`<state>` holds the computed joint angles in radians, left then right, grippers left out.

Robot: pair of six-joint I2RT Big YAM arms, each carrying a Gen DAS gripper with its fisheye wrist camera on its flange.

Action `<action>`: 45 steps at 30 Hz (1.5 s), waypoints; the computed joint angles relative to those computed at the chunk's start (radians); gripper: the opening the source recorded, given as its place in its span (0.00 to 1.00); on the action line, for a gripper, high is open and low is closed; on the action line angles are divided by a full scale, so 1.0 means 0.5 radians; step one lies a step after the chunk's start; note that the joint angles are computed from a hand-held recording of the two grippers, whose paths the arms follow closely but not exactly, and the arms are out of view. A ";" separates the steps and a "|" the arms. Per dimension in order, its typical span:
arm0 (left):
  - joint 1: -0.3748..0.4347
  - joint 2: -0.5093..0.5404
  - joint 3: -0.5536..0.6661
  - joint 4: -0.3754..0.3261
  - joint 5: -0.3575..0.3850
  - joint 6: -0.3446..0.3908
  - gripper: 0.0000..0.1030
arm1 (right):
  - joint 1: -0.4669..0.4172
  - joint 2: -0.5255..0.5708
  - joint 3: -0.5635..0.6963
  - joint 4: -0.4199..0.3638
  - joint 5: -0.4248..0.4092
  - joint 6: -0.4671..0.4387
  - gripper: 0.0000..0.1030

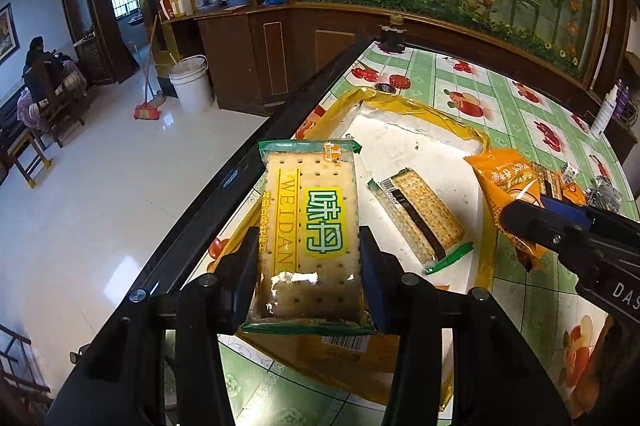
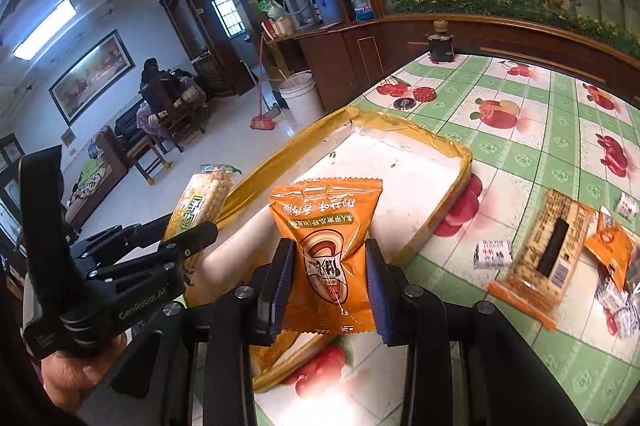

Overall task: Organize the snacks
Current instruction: 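Carry the cracker pack and chip bag into the tray and release both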

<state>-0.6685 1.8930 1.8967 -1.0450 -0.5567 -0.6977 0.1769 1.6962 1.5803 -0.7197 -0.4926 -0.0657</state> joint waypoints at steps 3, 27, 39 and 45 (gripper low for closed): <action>0.019 0.020 0.018 -0.015 0.020 -0.013 0.44 | 0.019 0.063 0.076 -0.002 0.048 0.002 0.34; 0.066 0.246 0.328 -0.283 0.055 -0.108 0.45 | 0.113 0.364 0.438 -0.076 0.387 -0.074 0.46; 0.000 0.182 0.313 -0.284 -0.001 -0.138 0.49 | 0.057 0.097 0.165 0.045 0.523 -0.097 0.54; -0.051 0.212 0.392 -0.315 -0.006 -0.107 0.49 | 0.011 -0.003 0.053 0.078 0.525 -0.097 0.54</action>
